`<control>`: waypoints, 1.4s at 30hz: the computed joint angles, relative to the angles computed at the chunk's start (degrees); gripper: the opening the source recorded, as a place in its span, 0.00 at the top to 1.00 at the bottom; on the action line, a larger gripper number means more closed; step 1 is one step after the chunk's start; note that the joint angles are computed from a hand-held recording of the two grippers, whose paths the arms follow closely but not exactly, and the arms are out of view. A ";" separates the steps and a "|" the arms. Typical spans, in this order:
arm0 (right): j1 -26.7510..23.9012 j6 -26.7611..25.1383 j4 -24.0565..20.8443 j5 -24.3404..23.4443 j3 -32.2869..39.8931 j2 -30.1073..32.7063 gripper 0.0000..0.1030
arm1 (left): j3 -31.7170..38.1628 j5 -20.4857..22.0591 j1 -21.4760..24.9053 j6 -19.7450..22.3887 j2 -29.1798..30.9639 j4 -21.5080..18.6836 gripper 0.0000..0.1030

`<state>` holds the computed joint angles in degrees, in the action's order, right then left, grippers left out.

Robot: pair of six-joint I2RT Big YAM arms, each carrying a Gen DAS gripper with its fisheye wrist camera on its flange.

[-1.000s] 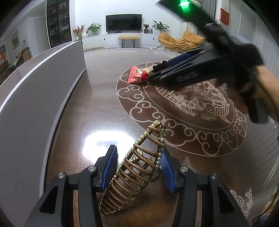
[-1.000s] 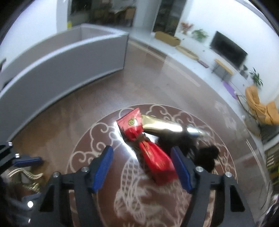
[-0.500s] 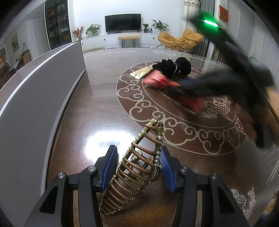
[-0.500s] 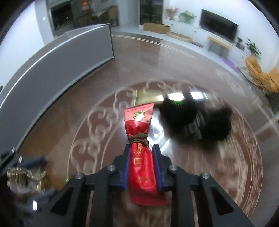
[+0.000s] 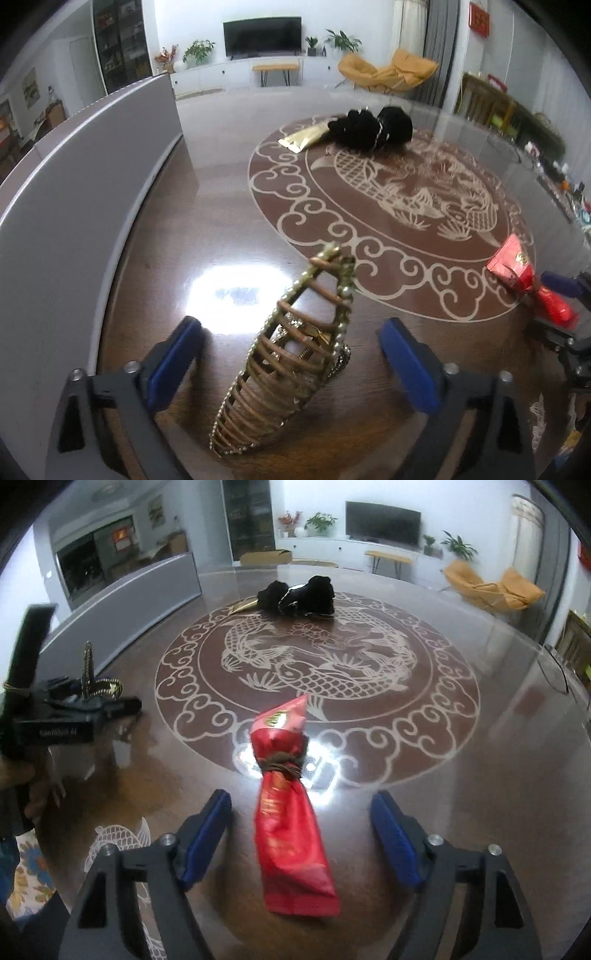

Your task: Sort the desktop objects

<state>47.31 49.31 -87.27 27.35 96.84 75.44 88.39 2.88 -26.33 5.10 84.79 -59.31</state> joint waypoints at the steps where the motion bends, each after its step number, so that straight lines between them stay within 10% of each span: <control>1: 0.08 0.01 -0.07 0.30 -0.12 -0.05 0.22 | 0.15 -0.22 -0.13 0.09 0.15 -0.16 0.00; 10: 0.22 -0.67 -1.61 0.82 2.42 3.17 0.00 | 0.42 0.13 0.03 -0.09 0.28 -0.52 0.00; 38: 0.37 -0.25 -1.09 1.60 2.07 2.91 0.00 | 0.79 0.39 0.09 0.19 0.60 -0.90 0.00; 42: 0.23 -0.74 -1.41 0.89 2.34 2.98 0.00 | 5.32 2.56 0.82 4.72 3.19 -8.05 0.00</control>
